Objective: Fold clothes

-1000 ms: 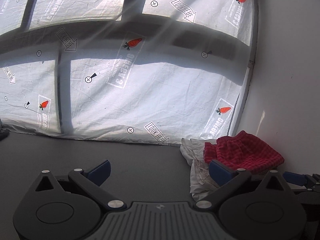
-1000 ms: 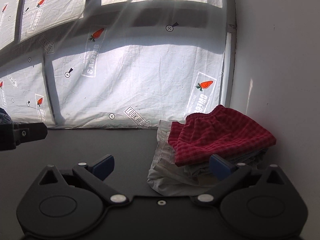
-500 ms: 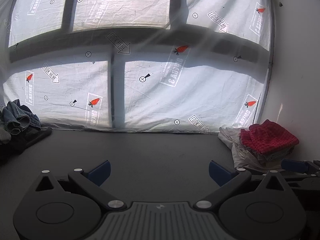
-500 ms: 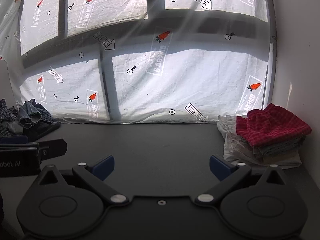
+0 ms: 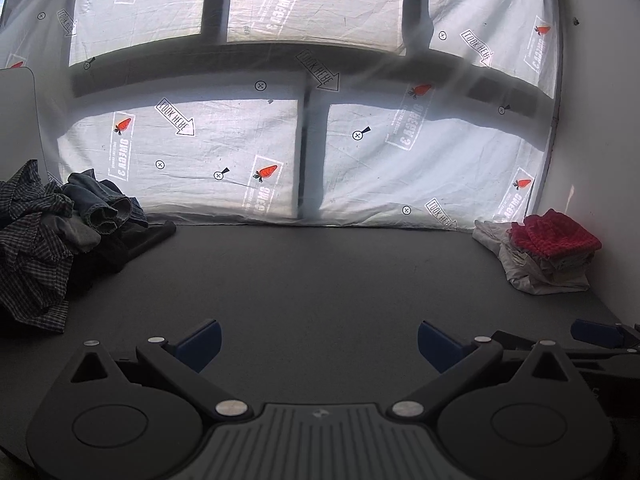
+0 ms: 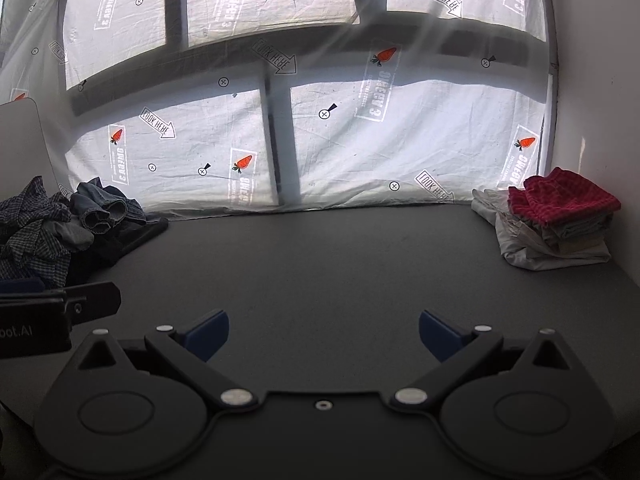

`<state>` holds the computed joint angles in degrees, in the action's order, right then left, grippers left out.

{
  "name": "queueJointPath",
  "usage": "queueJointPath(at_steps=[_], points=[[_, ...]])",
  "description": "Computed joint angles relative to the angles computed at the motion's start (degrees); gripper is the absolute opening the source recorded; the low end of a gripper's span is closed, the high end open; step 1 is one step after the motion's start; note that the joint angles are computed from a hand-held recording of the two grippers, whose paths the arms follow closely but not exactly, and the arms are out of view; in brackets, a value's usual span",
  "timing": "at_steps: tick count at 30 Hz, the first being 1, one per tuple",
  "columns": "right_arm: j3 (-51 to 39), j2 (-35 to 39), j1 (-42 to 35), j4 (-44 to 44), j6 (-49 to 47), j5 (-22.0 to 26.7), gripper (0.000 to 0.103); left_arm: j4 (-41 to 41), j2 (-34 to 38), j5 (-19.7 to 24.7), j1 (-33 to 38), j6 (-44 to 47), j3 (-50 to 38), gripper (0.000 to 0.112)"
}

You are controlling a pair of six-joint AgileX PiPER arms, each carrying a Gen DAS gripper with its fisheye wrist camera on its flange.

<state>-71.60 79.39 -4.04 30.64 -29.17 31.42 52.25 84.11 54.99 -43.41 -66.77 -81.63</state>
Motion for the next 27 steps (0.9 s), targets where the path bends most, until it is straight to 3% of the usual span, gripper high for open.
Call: queueJointPath(at_steps=[7, 16, 27], points=[[10.49, -12.58, 9.05, -17.68, 19.46, -0.71, 0.103, 0.95, -11.47, 3.85, -4.76, -3.01, 11.96, 0.103], [15.41, -22.25, 18.93, -36.27, 38.73, 2.47, 0.103, 2.15, -17.87, 7.68, -10.67, -4.41, 16.81, 0.103], [17.10, -25.23, 23.99, -43.93, 47.51, 4.11, 0.103, 3.24, -20.50, 10.60, -13.88, -6.50, 19.00, 0.103]])
